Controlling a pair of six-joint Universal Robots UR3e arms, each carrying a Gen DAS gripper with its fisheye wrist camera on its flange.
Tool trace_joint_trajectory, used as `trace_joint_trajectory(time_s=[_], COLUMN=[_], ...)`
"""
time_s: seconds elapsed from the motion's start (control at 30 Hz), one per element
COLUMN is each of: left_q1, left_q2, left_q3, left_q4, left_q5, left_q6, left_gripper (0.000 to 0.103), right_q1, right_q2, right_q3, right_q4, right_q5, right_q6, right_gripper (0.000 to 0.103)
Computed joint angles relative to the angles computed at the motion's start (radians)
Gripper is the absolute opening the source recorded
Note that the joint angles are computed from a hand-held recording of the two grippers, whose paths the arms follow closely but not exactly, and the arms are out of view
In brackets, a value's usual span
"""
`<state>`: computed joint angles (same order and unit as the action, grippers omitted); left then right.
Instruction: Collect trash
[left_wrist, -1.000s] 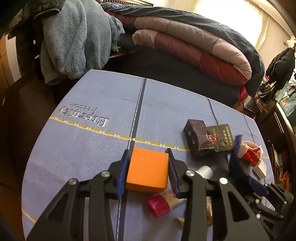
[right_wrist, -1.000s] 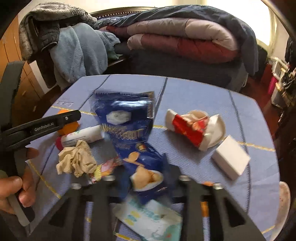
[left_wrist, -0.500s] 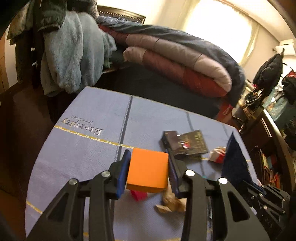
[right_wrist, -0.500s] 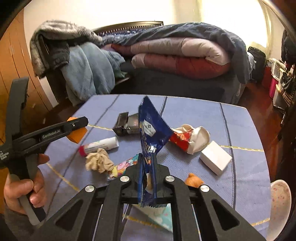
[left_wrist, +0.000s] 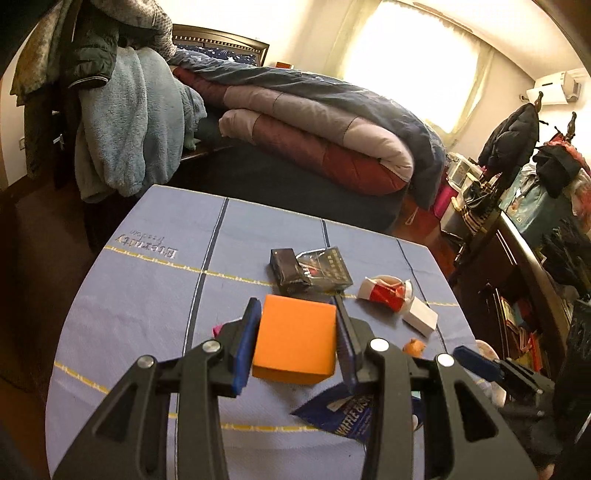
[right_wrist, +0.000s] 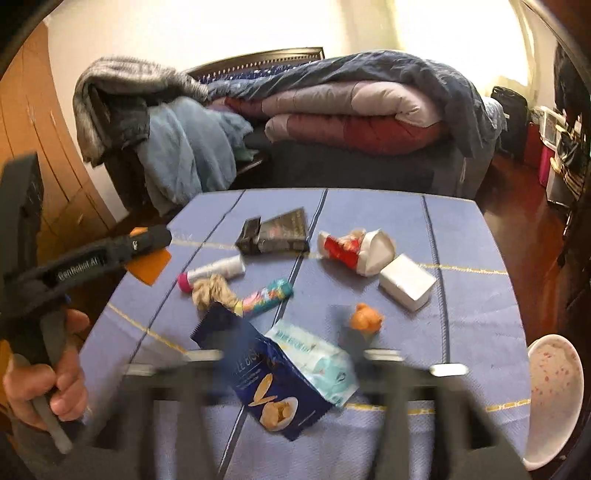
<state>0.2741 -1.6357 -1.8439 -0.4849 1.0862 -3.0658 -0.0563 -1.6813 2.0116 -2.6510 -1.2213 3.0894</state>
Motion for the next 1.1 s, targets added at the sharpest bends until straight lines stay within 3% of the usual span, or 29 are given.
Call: trace_joint_trajectory(time_s=[0.17,0.33,0.37,0.43,0.47,0.53,0.6,0.83,1.1], left_q1=[0.028,0.056,0.062,0.071,0.076,0.082,0.084,0.077,0.005], left_q2=[0.027,0.045,0.046,0.046,0.045,0.042,0.044,0.084,0.139], left_q3=[-0.031,-0.051,-0.05,-0.05,-0.05,-0.048,-0.048,-0.057,-0.048], left_q4=[-0.017,-0.026,-0.03,-0.033,-0.035,-0.041,-0.043,-0.059,-0.082], left_q5=[-0.002,-0.01,-0.014,-0.018,-0.021,-0.028,-0.035,-0.047,-0.058], left_q6=[0.007,0.025,0.028,0.033,0.034,0.036,0.035,0.041,0.033], left_gripper=[0.039,0.039,0.039,0.039,0.039,0.039,0.039,0.039,0.039], right_q1=[0.128,0.189,0.188,0.187,0.196,0.188,0.151,0.081,-0.091], right_q2=[0.072,0.203,0.223,0.241,0.25,0.238,0.21,0.089,-0.189], right_q3=[0.001,-0.057,-0.064,-0.082,-0.089,-0.076,-0.054,0.017,0.169], right_q4=[-0.082,-0.102,-0.096,-0.057,-0.054,-0.06,-0.042,-0.03,0.072], right_q5=[-0.102,-0.182,-0.176,-0.168,-0.184,-0.163,-0.089,-0.016,0.081], right_q6=[-0.036,-0.038,-0.037,-0.041,-0.032,-0.033,-0.031,-0.012,-0.042], right_gripper=[0.091,0.09,0.084,0.03,0.016,0.009,0.008,0.008,0.008])
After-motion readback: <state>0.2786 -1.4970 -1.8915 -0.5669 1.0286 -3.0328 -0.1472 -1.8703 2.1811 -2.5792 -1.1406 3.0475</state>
